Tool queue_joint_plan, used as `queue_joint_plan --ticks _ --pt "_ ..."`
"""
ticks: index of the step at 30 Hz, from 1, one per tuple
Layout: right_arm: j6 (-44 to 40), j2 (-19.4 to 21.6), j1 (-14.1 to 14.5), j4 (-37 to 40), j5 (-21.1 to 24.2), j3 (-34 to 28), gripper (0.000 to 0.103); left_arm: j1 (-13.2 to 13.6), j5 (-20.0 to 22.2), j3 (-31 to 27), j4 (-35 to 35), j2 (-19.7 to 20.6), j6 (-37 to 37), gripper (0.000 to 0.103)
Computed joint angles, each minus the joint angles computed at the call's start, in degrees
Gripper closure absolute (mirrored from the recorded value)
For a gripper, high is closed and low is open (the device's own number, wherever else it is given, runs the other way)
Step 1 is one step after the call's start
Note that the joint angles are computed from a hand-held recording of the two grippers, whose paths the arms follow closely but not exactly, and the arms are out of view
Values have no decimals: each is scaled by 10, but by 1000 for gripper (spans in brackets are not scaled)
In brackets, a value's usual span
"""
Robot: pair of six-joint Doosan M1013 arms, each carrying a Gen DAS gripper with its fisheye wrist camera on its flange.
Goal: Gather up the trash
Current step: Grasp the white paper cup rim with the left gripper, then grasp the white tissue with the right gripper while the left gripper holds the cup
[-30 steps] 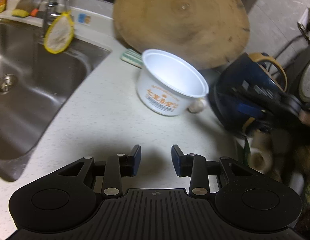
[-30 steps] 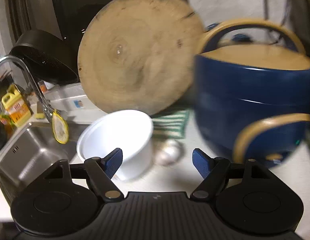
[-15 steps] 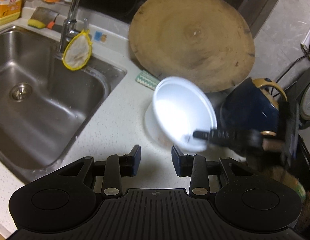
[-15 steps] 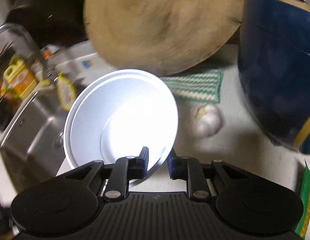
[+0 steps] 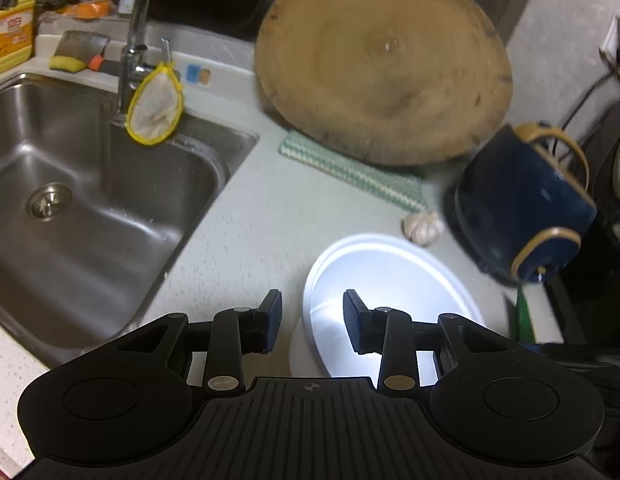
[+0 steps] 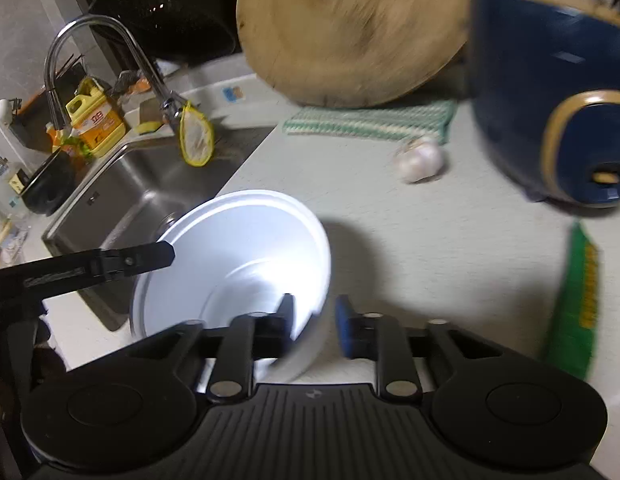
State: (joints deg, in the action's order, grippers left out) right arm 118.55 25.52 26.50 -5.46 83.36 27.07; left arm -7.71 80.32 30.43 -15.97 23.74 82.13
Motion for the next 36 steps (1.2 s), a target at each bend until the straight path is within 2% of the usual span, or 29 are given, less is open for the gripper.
queue_joint_plan --ticks 2,4,5,7,11,14,17,21,24,28,33,36 --pt "7 -37 6 -29 -39 59 49 -1 6 4 -5 0 6 66" --pt "13 -72 12 -60 -61 113 44 -1 6 10 -18 -1 14 66" --pt "15 -83 15 -72 -65 132 44 0 3 14 -24 -3 18 68" --pt "12 -107 25 -104 -63 172 44 1 -4 22 -36 -7 30 85" --pt "8 -136 44 -122 -68 225 44 5 -31 42 -47 -18 42 87" --pt "22 -140 61 -129 -79 242 43 1 -38 39 -22 -19 35 87" --pt "23 -126 83 -164 -66 231 38 5 -40 42 -39 -20 37 87" --pt "4 -111 102 -183 -49 225 38 6 14 18 -48 -1 32 88" --pt "4 -113 117 -224 -59 238 36 1 45 2 -35 10 32 88" --pt "50 -123 108 -211 -77 256 25 -2 59 -7 -36 16 27 88" --pt "86 -133 101 -207 -95 270 21 -3 75 -22 -33 22 -1 90" --pt "74 -132 97 -180 -91 266 5 -5 75 -18 -29 20 -3 90"
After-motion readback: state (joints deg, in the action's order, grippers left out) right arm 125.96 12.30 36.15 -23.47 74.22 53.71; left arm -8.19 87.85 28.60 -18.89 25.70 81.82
